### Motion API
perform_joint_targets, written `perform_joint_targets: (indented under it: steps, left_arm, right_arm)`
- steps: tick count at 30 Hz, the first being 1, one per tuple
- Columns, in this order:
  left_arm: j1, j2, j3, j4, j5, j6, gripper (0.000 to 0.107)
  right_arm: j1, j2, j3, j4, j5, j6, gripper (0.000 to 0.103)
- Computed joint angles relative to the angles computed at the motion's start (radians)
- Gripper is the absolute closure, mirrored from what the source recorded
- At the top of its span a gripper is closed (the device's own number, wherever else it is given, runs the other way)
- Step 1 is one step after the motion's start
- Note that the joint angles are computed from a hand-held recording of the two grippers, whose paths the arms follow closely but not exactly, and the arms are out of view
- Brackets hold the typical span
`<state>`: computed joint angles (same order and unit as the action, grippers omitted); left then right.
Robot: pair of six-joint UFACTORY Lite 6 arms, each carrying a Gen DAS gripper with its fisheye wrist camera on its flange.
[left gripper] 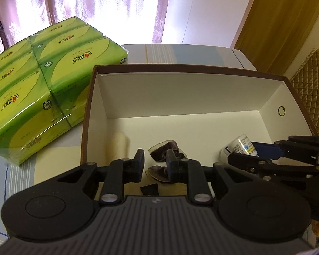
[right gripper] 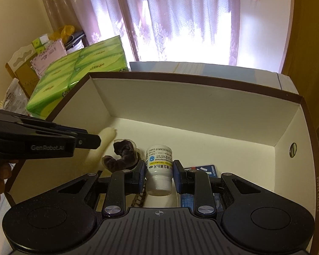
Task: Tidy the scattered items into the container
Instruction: 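Lower toothbrush and bottle into the box and open both tools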
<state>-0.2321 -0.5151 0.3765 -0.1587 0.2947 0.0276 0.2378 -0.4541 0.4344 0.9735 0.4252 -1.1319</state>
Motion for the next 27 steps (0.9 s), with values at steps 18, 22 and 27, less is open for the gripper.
perform_joint_targets:
  steps: [18,22,27]
  left_arm:
    - [0.007,-0.229,-0.013,0.014,0.170,-0.008,0.061]
    - [-0.071,-0.321,-0.023,0.134,0.236,-0.151,0.046]
    - [-0.175,-0.431,-0.028,0.250,0.331,-0.315,0.041]
  right_arm:
    - [-0.199,-0.248,-0.061,-0.119,0.203,0.062,0.006]
    - [-0.258,-0.357,-0.097,-0.166,0.317,0.110,0.006]
    - [-0.288,-0.539,-0.143,-0.278,0.405,0.228,0.006]
